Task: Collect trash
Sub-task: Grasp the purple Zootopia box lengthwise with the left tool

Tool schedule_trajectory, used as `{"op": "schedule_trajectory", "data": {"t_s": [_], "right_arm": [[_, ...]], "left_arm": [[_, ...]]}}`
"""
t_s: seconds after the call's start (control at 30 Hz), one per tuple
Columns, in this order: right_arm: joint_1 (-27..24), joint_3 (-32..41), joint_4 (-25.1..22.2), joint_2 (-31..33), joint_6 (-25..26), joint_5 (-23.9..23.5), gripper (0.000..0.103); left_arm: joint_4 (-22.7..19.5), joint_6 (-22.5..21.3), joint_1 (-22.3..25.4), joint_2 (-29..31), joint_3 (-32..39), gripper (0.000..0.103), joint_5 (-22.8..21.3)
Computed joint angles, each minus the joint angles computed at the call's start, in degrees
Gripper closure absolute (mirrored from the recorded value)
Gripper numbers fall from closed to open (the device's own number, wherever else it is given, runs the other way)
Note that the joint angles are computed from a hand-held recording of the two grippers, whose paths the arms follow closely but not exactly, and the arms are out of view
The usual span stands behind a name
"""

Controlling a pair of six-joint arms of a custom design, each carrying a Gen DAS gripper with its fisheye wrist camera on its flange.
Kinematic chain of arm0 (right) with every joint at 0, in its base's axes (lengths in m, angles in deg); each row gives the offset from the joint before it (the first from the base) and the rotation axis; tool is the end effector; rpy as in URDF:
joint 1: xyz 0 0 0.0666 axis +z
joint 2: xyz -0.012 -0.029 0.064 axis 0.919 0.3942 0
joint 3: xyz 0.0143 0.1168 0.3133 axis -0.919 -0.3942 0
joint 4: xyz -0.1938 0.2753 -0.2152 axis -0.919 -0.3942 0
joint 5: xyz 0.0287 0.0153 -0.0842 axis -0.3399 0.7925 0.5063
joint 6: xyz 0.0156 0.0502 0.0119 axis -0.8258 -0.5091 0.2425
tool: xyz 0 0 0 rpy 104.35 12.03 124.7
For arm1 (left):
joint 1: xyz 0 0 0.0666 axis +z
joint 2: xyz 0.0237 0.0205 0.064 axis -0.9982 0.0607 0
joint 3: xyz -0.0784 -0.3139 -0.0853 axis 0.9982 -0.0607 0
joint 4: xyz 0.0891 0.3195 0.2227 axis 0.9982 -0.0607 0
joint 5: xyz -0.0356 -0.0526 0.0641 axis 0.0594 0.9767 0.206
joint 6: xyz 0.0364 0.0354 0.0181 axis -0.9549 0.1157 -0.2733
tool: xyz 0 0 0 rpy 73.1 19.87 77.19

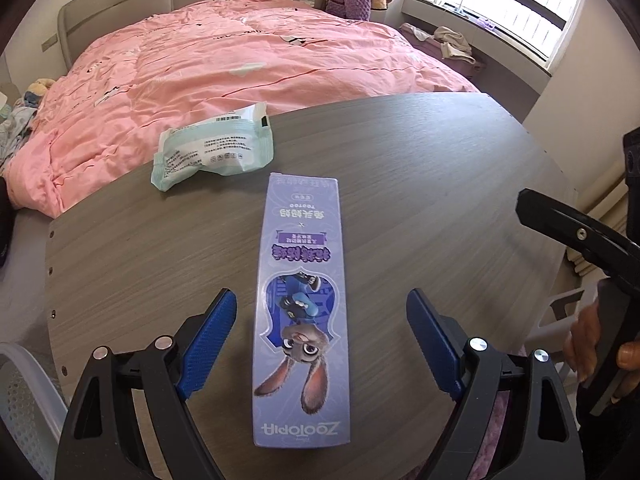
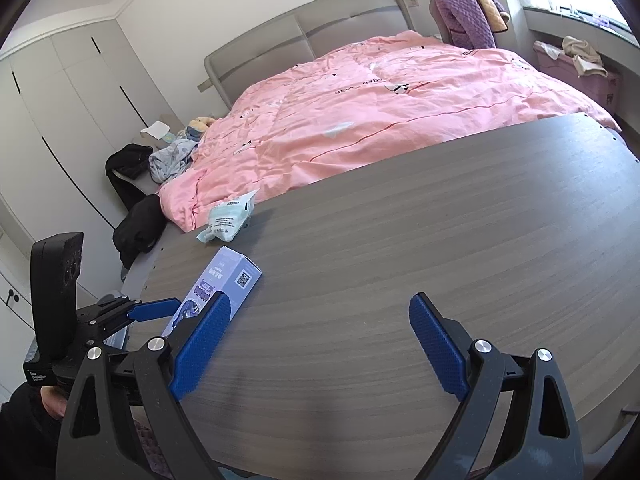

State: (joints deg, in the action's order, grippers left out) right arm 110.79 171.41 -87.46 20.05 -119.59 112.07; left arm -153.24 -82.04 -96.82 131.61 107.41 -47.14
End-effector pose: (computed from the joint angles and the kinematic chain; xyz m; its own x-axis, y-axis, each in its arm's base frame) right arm 0.3624 0.3187 0.4057 -0.4366 0.6341 -0.6382 0.5079 0.7592 0.4070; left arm 0.5704 -0.1203 0.3927 -0.4217 0.7620 -0.4915 0.8960 0.4334 -0.0967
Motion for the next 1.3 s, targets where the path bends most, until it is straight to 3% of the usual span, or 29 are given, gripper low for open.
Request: {"op": "schedule_trajectory", "data": {"t_s": [0.13,0.37,0.5,0.6,0.93,1.1,1.3], "right_arm": [[0.1,-1.0,0.2,-0.6,-0.4,-0.1,0.014],[0.0,-1.6,0.6,-0.8,-0.8,-0.5,0.014],[0.0,-1.6,0.6,-0.6,-0.8,-0.9,0.014],[0.1,-1.5,0.6,-0.4,-0.8,-1.1,0.014],[-0.8,-0.3,1.4,1.1,1.5,-2.9,0.014],[-2.6,2.2,3.6,3.4,7.3,-5.5,0.014],[-7.1,9.3,6.8,8.2,20.2,-10.7,0.014]], "left_arm": [[7.2,2.8,-1.3,-2.3,-4.6,0.020,-4.2],[11.4,5.1,-2.2,-4.5,-8.4,0.022,-6.7],[10.8,5.9,-2.4,-4.6,-8.7,0.050,-7.0],[11.6,6.9,-2.2,-4.9,-9.3,0.060,-6.7],[11.2,8.8,-0.1,-6.6,-10.4,0.060,-4.8],[13.2,11.0,2.5,-8.3,-11.2,0.060,-5.0],[18.2,16.7,5.4,-8.5,-10.0,0.060,-7.3]]}}
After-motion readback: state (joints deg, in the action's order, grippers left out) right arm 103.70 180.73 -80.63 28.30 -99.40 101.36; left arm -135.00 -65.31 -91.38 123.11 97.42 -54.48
